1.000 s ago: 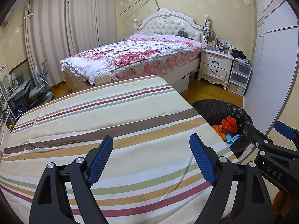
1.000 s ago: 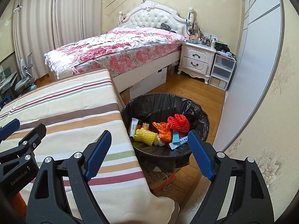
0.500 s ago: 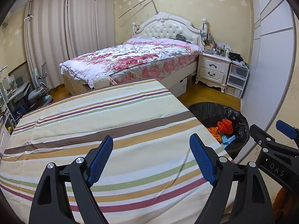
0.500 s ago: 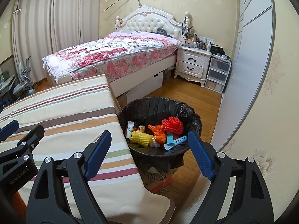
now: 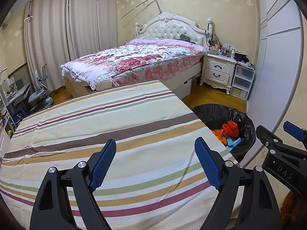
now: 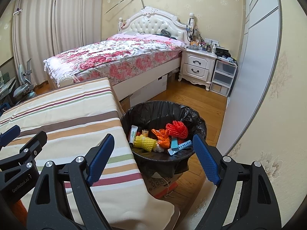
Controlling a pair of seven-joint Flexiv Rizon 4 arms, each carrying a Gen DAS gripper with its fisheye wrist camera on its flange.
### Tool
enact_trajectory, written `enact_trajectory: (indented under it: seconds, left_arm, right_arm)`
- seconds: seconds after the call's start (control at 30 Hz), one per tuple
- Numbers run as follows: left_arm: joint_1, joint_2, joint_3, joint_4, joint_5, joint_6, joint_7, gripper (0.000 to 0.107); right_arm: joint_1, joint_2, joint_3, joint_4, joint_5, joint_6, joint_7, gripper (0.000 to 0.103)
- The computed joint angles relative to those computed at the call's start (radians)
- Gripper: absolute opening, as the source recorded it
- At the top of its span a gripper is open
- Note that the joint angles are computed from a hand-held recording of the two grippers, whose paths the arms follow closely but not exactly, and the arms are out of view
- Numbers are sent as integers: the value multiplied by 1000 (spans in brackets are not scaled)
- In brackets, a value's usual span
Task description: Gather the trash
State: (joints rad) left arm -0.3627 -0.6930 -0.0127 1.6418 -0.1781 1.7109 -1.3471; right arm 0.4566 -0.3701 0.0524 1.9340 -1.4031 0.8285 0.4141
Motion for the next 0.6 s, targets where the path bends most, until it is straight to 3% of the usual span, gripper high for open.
enact_trajectory:
  seconds: [0.6]
  left_arm:
    - [-2, -1, 0, 2, 3, -2, -5, 81]
  right_arm:
    - [0, 3, 2, 3, 5, -3, -2, 82]
